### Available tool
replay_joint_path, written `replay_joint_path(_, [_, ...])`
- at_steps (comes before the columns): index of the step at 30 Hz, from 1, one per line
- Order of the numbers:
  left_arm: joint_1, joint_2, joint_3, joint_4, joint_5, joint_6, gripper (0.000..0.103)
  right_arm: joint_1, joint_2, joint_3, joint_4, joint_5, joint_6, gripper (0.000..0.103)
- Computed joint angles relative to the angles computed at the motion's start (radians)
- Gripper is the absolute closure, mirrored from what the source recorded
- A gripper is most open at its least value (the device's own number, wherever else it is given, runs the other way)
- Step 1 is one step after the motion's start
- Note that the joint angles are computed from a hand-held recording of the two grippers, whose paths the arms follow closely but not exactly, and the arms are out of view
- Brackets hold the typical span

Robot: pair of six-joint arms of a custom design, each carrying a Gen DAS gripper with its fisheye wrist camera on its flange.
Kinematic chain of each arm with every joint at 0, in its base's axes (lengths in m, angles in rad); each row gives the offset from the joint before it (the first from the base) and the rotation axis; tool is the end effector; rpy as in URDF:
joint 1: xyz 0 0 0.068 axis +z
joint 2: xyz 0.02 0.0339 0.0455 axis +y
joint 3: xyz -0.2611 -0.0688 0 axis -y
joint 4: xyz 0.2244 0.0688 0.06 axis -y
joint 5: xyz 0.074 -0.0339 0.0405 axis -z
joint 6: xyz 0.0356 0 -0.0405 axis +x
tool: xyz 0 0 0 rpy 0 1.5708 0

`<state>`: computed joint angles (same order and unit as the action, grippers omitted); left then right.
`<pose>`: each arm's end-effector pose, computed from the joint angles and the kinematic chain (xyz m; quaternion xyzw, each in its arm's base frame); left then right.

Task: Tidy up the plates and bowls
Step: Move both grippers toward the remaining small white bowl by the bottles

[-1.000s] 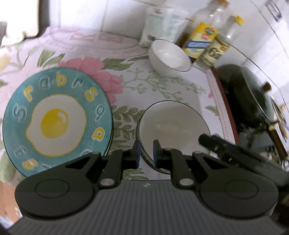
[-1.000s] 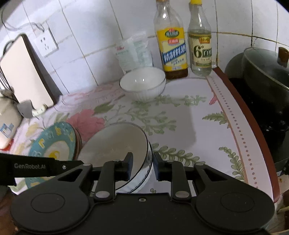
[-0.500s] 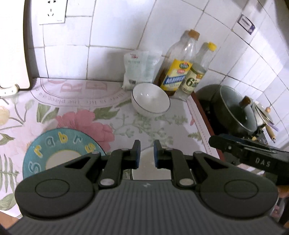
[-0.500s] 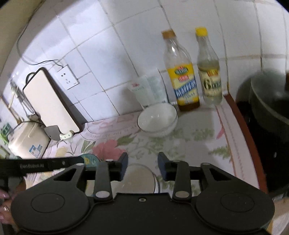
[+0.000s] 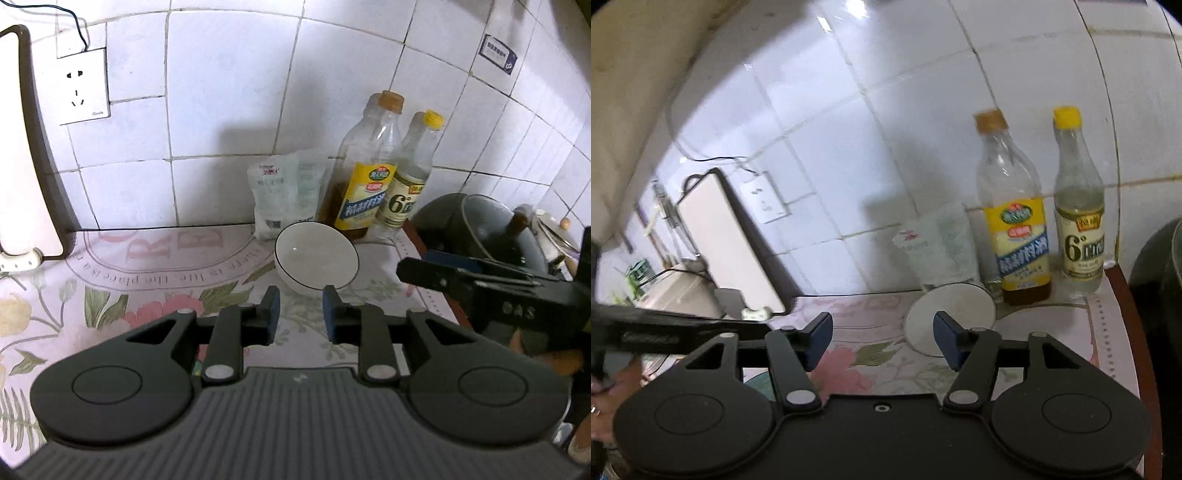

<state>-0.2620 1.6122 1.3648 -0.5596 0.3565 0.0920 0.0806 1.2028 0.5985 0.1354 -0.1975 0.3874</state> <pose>0.3226 -0.0994 0.3001 0.2259 0.8874 -0.1951 0.3515 0.2406 0.0264 0.2298 0.0785 0.8458 0.2025 0.4873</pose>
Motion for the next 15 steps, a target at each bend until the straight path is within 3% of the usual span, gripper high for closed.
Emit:
replay_joint_path(4, [-0.029, 0.093, 0.034, 0.062, -0.022, -0.010, 0.069, -0.091, 0.161, 0.048, 0.045, -0.088, 0.024, 0.037])
replay_joint_path(6, [-0.043, 0.153, 0.062, 0.090, -0.028, -0.011, 0.060, -0.120, 0.241, 0.083, 0.042, -0.119, 0.025, 0.037])
replay_joint_path(9, [-0.055, 0.270, 0.176, 0.029, -0.016, -0.081, 0.046, -0.160, 0.337, 0.094, 0.092, -0.147, 0.066, 0.037])
replay_joint_path(12, [-0.062, 0.344, 0.236, 0.004, 0.008, -0.131, 0.043, -0.205, 0.438, 0.072, 0.211, -0.248, 0.177, 0.036])
replay_joint_path(15, [-0.093, 0.396, 0.254, 0.040, -0.064, -0.132, 0.043, -0.214, 0.517, 0.090, 0.242, -0.274, 0.197, 0.036])
